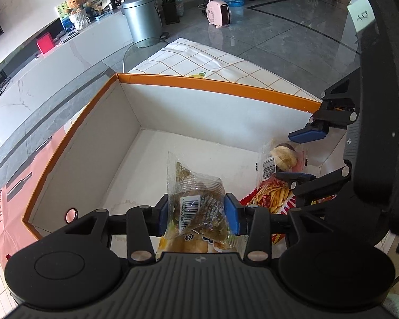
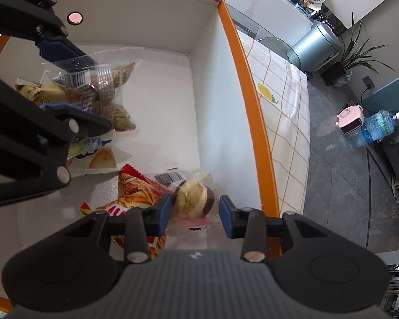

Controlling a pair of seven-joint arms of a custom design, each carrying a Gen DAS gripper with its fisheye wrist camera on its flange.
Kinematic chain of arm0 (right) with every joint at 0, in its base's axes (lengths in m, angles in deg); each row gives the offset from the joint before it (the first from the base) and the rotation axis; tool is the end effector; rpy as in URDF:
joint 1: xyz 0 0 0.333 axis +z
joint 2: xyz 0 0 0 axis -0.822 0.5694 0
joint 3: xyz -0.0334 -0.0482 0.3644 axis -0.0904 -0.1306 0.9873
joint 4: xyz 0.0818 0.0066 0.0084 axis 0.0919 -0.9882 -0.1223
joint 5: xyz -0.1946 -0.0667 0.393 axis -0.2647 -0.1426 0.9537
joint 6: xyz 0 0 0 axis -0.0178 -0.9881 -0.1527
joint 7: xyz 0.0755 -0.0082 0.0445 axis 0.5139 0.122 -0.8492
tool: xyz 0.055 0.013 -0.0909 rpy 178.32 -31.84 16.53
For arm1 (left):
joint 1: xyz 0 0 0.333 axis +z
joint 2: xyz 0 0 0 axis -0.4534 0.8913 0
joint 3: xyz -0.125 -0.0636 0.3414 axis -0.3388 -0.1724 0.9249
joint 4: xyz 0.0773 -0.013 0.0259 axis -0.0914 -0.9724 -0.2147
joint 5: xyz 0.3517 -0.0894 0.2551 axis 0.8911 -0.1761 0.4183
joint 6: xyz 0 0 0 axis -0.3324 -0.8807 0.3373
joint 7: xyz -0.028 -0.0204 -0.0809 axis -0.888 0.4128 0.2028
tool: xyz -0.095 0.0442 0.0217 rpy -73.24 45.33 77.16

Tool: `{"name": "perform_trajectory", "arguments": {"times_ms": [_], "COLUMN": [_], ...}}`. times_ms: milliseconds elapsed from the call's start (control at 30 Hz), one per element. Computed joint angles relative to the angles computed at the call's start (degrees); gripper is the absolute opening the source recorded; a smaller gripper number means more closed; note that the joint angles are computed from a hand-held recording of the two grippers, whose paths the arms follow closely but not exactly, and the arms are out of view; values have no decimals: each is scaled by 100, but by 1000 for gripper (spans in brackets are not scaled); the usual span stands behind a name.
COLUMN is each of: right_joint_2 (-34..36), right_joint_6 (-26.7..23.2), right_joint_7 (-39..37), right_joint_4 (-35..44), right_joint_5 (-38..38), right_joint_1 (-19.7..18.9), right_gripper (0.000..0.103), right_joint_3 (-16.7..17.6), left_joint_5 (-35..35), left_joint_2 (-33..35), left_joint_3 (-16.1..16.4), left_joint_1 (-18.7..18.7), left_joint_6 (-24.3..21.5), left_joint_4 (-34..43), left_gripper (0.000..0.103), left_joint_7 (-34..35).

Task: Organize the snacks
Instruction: 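Open both grippers to drop the clear bags into the box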

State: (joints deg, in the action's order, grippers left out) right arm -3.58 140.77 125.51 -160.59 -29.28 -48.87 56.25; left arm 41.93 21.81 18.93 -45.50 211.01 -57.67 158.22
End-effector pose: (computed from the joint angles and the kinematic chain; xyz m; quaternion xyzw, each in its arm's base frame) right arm 0.4508 0.1208 0.3656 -0.8298 0.5069 -0.2301 0.0382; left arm 0.4520 -0.3148 0.3735 -0.3695 0.8882 -0.2230 0.1580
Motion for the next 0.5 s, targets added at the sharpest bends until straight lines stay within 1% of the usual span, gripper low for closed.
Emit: {"name": "perform_trajectory", "arguments": {"times_ms": [67, 133, 200, 267, 300, 367, 433, 500], "right_joint_2": [-2, -2, -31, -79, -111, -195, -303, -423], "right_joint_6": [-29, -53, -75, -93, -100, -124, -174, -211], "right_joint_7": [-47, -106, -101, -91, -118, -181, -192, -207], "right_joint_4": [12, 29, 23, -3, -16, -44, -79, -122], "right_joint_5": [33, 83, 124, 171, 227, 364, 452, 526], "right_joint_1": [9, 23, 32, 47, 63, 99, 111, 128], "right_gripper": [37, 40, 45, 47, 50, 52, 56, 58], "right_joint_3": [-15, -32, -24, -15, -22, -30, -2, 31], "left_joint_5": [82, 15, -210, -299, -236, -158, -229, -281], "left_joint_2": [-14, -60, -130, -209, -242, -328, -424, -527], "left_joint_3": [7, 8, 14, 15, 0, -15, 7, 22], "left_joint_1": [11, 3, -38, -69, -61, -58, -102, -131], "left_joint_6": [69, 153, 209, 258, 278, 311, 349, 371], "left_joint_4": [-23, -67, -124, -180, -197, -248, -312, -375], "left_gripper": [49, 52, 54, 57, 58, 60, 62, 63], "left_joint_7": [-73, 3, 240, 371, 338, 293, 340, 346]}}
